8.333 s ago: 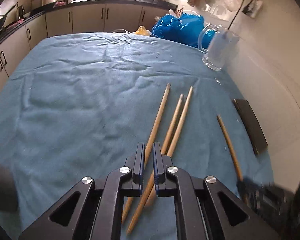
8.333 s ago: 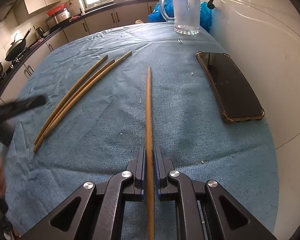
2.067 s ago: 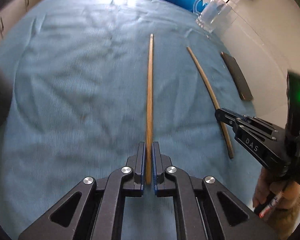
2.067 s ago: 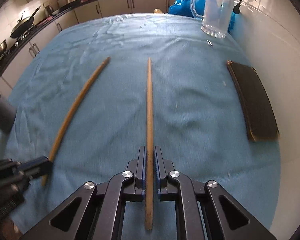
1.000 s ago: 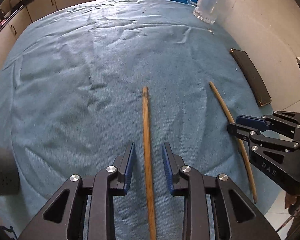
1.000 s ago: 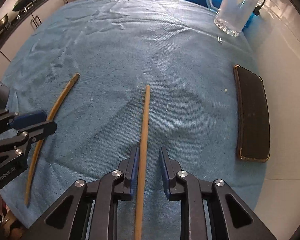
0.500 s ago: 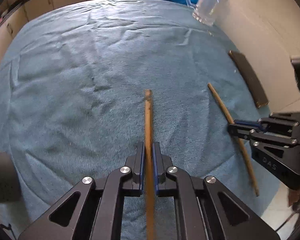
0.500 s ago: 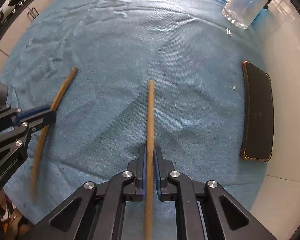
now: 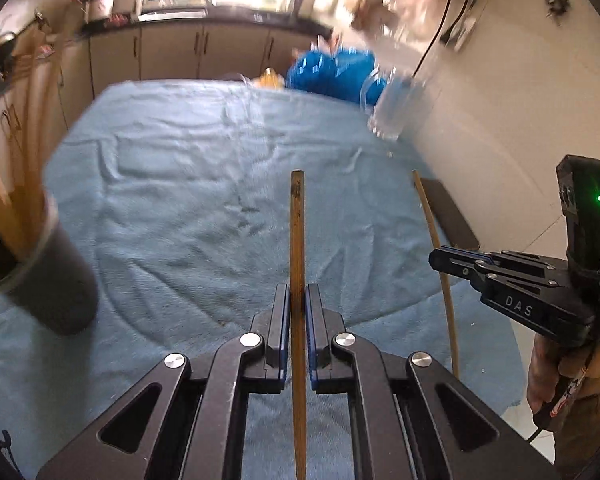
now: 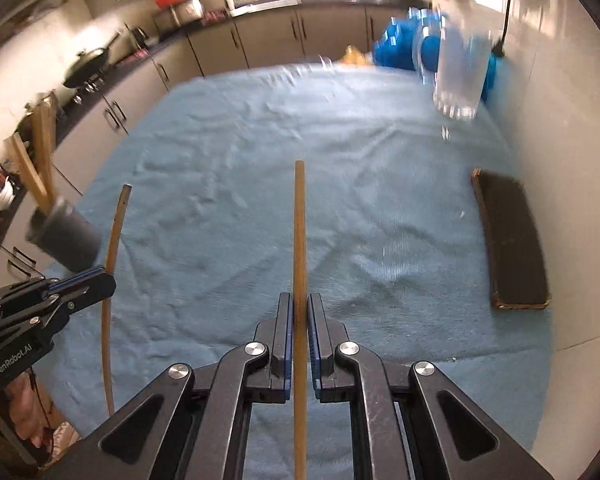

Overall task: Organize utensils
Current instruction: 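Lift both chopsticks upright and carry them over the holder cup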

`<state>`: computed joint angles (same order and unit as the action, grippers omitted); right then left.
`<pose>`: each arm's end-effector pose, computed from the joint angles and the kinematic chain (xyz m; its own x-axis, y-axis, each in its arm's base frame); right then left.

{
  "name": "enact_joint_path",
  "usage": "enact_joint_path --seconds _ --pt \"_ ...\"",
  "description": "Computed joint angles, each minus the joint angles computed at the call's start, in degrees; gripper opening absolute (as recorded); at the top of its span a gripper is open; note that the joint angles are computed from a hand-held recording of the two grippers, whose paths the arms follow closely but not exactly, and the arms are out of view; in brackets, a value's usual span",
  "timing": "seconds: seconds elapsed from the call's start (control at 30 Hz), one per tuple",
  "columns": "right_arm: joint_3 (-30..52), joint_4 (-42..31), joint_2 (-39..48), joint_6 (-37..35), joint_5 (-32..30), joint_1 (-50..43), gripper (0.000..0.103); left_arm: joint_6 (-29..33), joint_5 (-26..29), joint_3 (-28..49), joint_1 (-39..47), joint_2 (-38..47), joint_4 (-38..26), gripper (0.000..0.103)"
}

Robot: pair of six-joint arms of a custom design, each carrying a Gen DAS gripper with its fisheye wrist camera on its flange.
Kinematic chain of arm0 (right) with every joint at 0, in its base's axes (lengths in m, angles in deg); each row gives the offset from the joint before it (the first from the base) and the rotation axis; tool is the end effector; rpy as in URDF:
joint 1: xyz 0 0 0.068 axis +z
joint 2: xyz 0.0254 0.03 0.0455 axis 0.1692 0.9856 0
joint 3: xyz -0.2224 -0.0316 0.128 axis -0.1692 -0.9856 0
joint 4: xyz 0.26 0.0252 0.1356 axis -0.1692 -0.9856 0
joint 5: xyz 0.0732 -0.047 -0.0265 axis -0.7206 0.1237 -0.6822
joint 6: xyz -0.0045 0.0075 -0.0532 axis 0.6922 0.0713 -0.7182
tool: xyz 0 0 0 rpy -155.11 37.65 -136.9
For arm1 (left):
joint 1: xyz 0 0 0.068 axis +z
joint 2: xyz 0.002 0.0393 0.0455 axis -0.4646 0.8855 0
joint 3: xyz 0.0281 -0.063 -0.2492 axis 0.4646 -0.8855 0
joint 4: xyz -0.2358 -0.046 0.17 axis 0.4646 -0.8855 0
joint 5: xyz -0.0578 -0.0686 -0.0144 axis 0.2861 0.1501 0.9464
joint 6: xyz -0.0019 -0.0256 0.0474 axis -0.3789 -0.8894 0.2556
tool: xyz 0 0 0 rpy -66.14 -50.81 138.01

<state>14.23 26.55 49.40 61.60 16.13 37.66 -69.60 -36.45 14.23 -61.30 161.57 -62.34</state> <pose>0.2878 0.1487 0.2345 -0.8325 -0.0258 -0.5534 -0.1215 0.9831 0.1370 0.2523 -0.1687 0.2503 -0.7857 0.0902 -0.6120 0.3031 0.9186 -0.2537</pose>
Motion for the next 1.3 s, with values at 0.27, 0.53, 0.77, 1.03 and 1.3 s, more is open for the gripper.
enact_joint_path --seconds 0.27,0.53,0.77,1.03,1.3 --pt "-3.1 2.8 -8.3 2.1 6.0 6.9 0.008 -0.8 -6.3 -7.1 -3.1 -16.4 -1.2 0.007" --pt "-2.4 10.3 -7.9 4.4 9.8 13.9 0.008 -2.3 -2.9 -10.3 3.6 -30.9 -6.1 0.007" --pt "4.3 19.8 0.3 6.2 7.6 16.2 0.008 0.0 9.8 -8.4 20.9 -37.6 -10.7 0.007" --pt "21.0 26.7 16.5 6.4 5.2 18.4 0.008 5.8 18.4 -1.3 38.9 -32.1 -8.5 0.007" --pt "34.8 31.4 28.2 8.2 4.1 17.9 0.008 8.4 20.2 5.0 43.9 -22.2 -3.3 0.006"
